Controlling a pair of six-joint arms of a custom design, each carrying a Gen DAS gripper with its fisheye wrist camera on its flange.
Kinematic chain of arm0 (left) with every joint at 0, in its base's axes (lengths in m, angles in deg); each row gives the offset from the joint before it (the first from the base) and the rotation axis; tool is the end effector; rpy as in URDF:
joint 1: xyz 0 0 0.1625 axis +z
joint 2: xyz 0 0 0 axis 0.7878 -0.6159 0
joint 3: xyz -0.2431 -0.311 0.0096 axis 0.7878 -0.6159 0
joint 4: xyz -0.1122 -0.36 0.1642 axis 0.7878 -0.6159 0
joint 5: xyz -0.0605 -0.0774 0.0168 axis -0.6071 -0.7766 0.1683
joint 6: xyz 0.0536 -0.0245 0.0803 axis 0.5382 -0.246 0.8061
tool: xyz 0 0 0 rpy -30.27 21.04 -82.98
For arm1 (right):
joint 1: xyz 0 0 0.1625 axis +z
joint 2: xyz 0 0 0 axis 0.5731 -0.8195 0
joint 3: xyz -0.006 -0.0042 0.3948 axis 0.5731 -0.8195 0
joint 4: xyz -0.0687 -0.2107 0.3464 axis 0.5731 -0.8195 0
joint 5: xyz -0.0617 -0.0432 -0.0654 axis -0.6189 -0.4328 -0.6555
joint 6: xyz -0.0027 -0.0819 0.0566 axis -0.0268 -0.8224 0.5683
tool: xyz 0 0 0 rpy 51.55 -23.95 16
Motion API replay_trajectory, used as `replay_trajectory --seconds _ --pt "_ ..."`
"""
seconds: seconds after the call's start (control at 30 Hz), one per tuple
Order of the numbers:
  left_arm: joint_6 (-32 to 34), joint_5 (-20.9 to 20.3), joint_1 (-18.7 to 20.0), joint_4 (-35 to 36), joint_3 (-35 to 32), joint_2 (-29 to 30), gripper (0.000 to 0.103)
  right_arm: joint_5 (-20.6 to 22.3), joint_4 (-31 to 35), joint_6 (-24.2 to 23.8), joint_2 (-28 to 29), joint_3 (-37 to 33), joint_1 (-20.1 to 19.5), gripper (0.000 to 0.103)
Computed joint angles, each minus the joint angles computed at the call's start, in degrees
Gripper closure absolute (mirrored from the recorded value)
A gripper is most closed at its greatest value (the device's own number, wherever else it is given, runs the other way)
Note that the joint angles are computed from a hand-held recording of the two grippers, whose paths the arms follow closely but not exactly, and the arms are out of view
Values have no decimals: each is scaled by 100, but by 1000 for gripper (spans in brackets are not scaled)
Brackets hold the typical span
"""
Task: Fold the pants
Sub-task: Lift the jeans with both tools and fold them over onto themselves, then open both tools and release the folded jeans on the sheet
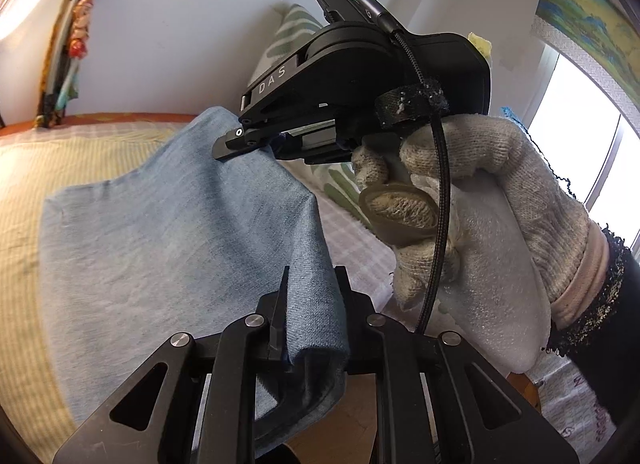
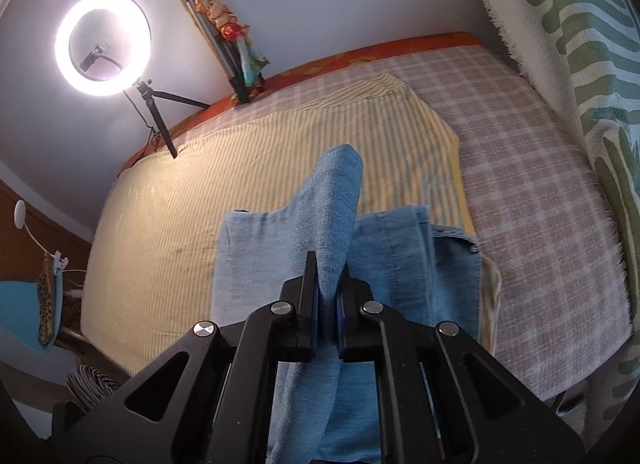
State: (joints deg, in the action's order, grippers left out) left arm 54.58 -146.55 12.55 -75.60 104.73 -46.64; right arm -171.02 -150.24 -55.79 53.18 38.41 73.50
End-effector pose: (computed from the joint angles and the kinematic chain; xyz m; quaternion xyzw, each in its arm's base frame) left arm -0.1936 -0.7098 0.2005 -0.3666 -0.9001 0.2338 0.0288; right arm 0.3240 -0.7167 0.1567 0.0195 -0.9501 0.2125 0.2276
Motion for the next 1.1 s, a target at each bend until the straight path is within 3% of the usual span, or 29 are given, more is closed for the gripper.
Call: replay_trajectory --seconds 0.5,0.7,0.9,1.1 --pt "-36 298 -117 285 -230 369 88 68 75 -117 -160 269 -401 96" --pt "84 291 -183 381 -170 387 75 101 53 -192 -163 331 -494 96" --pt "167 207 -163 617 88 124 75 200 -32 -289 -180 407 -596 96" --pt "543 394 -155 756 485 -320 75 171 -228 -383 -182 519 -633 96"
